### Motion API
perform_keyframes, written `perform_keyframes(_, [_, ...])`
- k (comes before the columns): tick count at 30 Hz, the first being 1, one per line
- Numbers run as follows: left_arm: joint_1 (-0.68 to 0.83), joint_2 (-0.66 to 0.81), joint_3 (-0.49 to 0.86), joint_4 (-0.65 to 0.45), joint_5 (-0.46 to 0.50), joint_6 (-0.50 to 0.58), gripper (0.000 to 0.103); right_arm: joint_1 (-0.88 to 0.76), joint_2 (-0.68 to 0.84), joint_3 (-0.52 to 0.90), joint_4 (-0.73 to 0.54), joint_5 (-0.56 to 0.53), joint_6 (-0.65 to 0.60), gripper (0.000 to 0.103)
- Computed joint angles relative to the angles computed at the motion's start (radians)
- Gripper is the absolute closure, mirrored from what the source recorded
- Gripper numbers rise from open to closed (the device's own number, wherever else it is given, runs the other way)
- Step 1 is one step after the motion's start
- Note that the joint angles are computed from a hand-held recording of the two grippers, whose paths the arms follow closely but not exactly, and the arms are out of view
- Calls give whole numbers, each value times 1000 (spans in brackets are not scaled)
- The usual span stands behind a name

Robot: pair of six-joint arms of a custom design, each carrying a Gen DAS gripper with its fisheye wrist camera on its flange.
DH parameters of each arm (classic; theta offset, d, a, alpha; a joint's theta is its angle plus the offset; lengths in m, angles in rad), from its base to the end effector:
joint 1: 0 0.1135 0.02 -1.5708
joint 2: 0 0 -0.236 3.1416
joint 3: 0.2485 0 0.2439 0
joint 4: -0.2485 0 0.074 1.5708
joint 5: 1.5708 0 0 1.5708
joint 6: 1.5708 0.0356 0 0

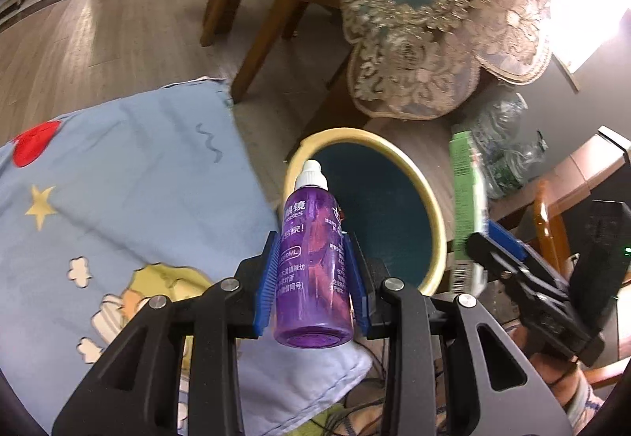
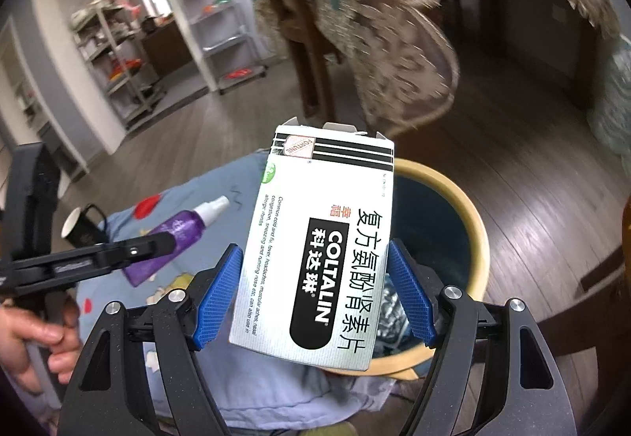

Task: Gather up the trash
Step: 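Lift the medicine box and spray bottle and carry both over the bin, then open the right tool to drop the box while the left tool opens to drop the bottle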

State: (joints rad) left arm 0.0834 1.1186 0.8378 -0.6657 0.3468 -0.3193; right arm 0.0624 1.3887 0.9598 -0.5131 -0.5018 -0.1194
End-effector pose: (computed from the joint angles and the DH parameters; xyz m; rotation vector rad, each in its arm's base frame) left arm 0.2237 0.0066 0.2307 -0.3633 2.4897 -0.5324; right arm 0.2775 0.0345 0.2167 -0.4236 2.4093 0.6020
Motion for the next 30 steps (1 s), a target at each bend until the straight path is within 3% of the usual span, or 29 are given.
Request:
perform_keyframes(5, [-78, 45, 17, 54, -4, -54, 72, -23, 21, 7, 5, -2, 16, 28])
perform_keyframes(9, [-116, 70, 22, 80, -18, -81, 72, -5, 85, 29, -17, 82, 10, 27])
perform_keyframes(14, [-116, 94, 31, 97, -6, -99, 72, -11, 167, 66, -47, 93, 38, 27])
perform_keyframes(30, [-147, 182, 36, 152, 24, -129, 71, -73, 80, 14, 0, 37, 83, 25])
